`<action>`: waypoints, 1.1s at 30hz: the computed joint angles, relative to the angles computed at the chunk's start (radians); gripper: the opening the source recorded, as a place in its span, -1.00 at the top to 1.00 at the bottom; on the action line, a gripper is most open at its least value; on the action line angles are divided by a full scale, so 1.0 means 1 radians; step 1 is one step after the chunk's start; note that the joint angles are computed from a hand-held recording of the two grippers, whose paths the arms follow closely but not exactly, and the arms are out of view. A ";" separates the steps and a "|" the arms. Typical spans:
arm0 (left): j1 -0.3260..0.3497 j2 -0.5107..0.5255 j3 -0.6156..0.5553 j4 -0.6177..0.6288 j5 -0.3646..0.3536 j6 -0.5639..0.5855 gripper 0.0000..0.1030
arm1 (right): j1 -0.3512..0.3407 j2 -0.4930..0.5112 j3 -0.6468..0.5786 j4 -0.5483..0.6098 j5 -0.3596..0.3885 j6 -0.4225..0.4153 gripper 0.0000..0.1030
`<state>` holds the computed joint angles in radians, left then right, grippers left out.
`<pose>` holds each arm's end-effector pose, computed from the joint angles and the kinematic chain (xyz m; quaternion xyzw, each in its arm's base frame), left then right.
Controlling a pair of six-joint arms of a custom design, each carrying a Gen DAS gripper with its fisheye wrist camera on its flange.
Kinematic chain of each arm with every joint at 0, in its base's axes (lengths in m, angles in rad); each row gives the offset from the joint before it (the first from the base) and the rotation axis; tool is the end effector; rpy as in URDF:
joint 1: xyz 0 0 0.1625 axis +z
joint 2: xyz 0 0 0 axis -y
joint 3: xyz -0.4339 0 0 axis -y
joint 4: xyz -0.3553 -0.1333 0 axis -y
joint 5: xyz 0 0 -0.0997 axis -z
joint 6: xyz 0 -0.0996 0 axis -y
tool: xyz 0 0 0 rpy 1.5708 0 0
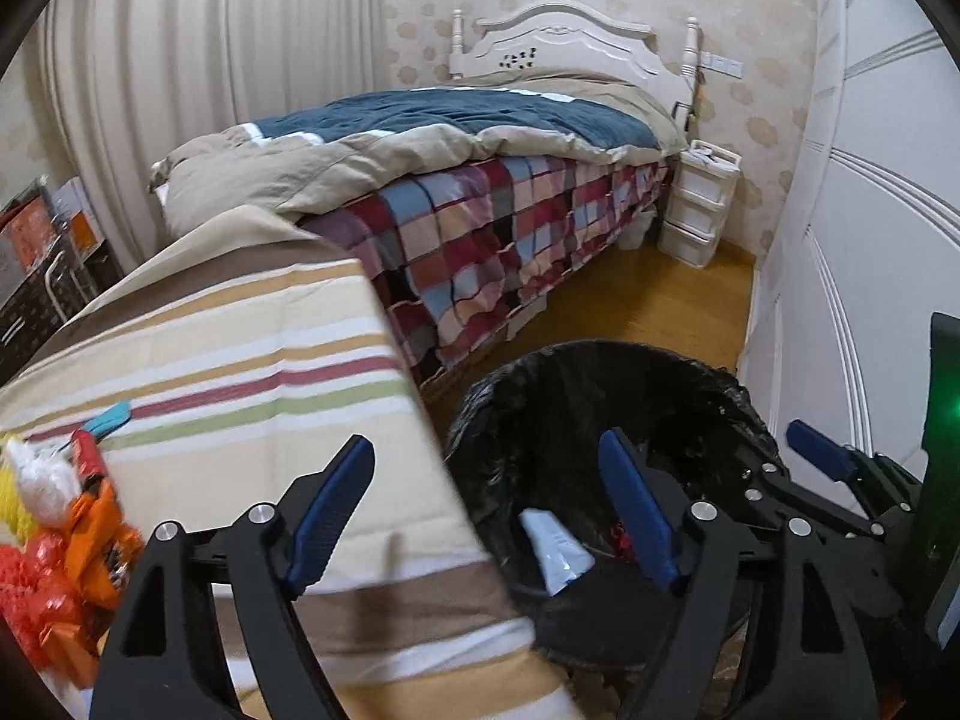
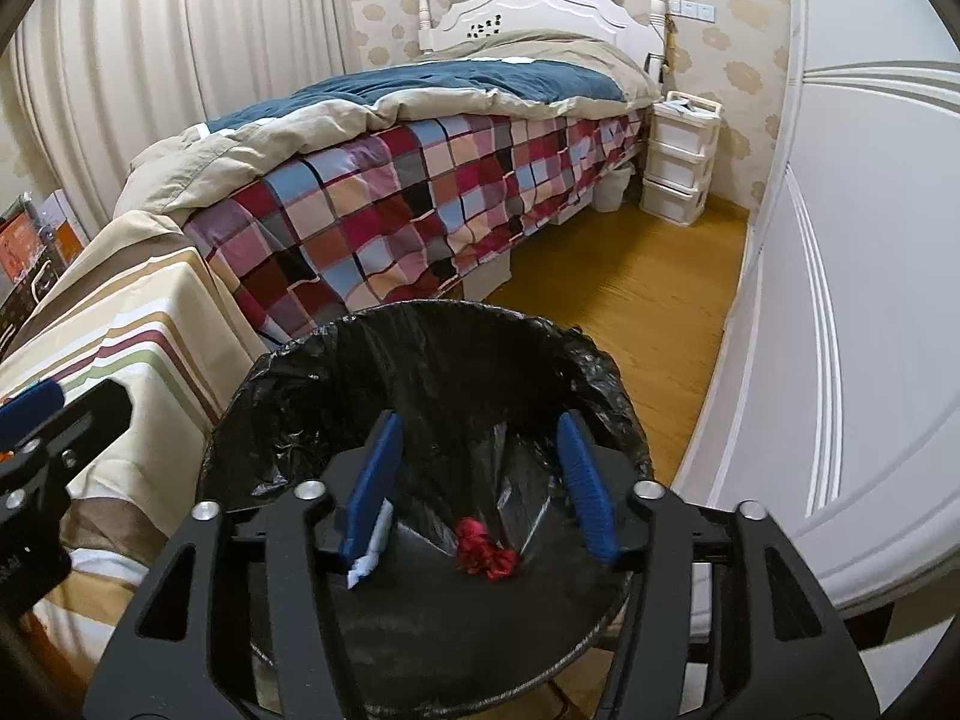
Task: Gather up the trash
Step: 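Grasp the lavender cloth from the pile with the left tool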
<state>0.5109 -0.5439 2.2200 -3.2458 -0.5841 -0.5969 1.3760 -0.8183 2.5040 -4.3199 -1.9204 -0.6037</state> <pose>-0.2724 -0.4008 -0.0213 0.2023 0.8572 -0.3486 0.3205 0.0226 -0.3979 0.1680 0.0860 -0.8490 0.4017 0.3322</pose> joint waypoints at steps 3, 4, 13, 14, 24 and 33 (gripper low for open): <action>-0.017 -0.027 0.040 0.023 0.005 -0.056 -0.53 | 0.012 0.010 0.019 -0.031 -0.007 -0.001 -0.21; -0.025 -0.040 0.059 0.038 0.011 -0.081 -0.53 | 0.018 0.013 0.027 -0.037 -0.009 0.002 -0.23; -0.122 -0.187 0.239 0.300 0.057 -0.407 -0.58 | 0.100 0.081 0.125 -0.151 -0.009 0.043 -0.64; -0.133 -0.214 0.260 0.346 0.053 -0.461 -0.59 | 0.110 0.088 0.135 -0.157 -0.004 0.051 -0.69; -0.232 -0.417 0.379 0.787 0.011 -0.878 -0.60 | 0.271 0.211 0.175 -0.215 -0.049 0.078 -0.76; -0.192 -0.463 0.419 0.734 -0.035 -0.851 -0.46 | 0.341 0.261 0.149 -0.185 -0.110 0.072 -0.76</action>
<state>0.3187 -1.0071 2.6392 -2.5122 -0.6190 -1.4481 1.7166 -0.5574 2.6533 -4.5046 -2.0307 -0.5316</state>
